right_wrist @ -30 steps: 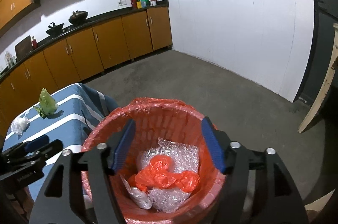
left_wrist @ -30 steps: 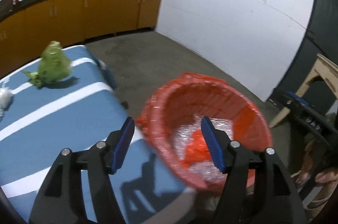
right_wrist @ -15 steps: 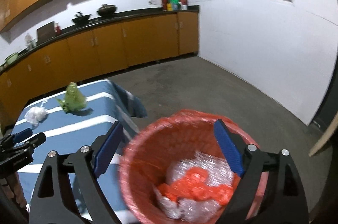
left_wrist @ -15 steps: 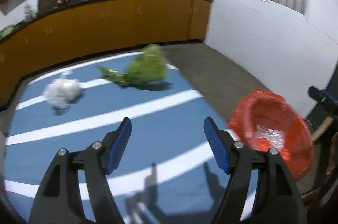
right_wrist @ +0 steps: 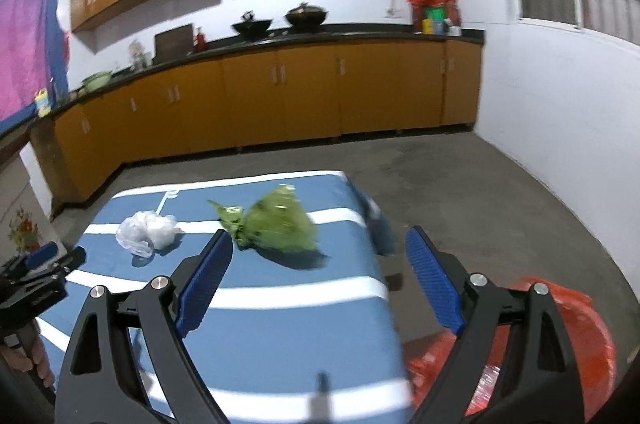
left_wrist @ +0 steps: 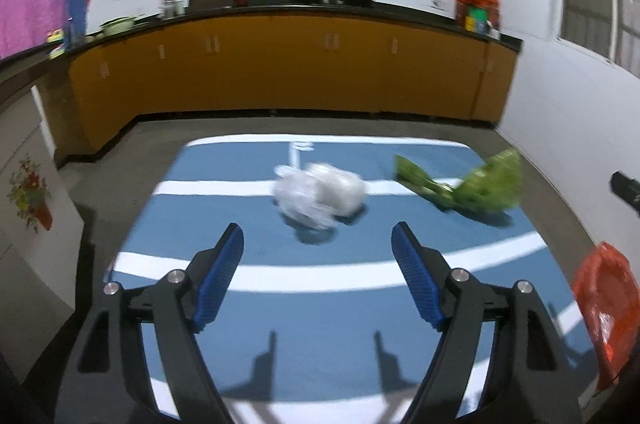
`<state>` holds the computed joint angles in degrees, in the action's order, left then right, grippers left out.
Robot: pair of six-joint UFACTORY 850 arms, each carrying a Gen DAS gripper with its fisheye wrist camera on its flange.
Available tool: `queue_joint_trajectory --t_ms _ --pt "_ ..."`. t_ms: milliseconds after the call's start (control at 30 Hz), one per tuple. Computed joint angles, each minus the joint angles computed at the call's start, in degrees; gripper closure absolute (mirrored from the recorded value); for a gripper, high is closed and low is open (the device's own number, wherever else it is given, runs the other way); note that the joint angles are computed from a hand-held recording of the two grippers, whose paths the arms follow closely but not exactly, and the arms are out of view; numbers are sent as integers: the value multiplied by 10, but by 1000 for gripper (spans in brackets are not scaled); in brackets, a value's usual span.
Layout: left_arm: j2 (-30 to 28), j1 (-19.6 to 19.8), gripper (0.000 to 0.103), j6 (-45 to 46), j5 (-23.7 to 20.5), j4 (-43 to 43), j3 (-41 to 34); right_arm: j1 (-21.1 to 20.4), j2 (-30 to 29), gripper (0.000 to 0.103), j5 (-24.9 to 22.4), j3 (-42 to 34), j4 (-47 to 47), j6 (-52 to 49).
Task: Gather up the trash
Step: 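Grasp the green bag with the right gripper while the left grasps the white bag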
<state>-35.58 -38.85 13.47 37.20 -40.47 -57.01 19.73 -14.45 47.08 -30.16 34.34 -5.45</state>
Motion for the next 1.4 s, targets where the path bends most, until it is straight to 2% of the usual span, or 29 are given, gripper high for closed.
queue_joint_trajectory --t_ms 200,467,567,633,800,833,933,1000,1100,1300,1333,1400 --pt "-18 31 26 -19 -11 19 -22 -15 -93 15 -45 -107 -2 -48" --pt "-77 62 23 -44 -56 60 -100 -37 -161 15 -87 -194 -1 -84" --pt "-99 69 22 -35 -77 61 -136 -51 -180 16 -137 -217 -41 -75" --pt "-110 72 22 -38 -89 71 -155 -55 -187 23 -159 -221 -75 -57" --pt "-140 74 22 12 -129 49 -208 -67 -200 53 -215 -231 -167 11" --pt "-145 74 22 24 -137 42 -217 -68 -202 56 -222 -232 -181 21" --pt "-164 71 22 100 -161 -15 -249 -67 -206 72 -236 -233 -206 32" --pt "-175 69 22 158 -172 -66 -267 -64 -208 87 -243 -233 -208 28" --pt "-190 72 24 185 -200 -90 -289 -62 -209 93 -243 -229 -208 25" --pt "-205 78 51 134 -242 -26 -313 -63 -196 95 -235 -208 -230 59" --pt "-208 79 60 118 -249 -4 -316 -64 -193 95 -233 -204 -235 66" --pt "-209 79 70 103 -250 19 -317 -65 -190 95 -230 -198 -237 72"
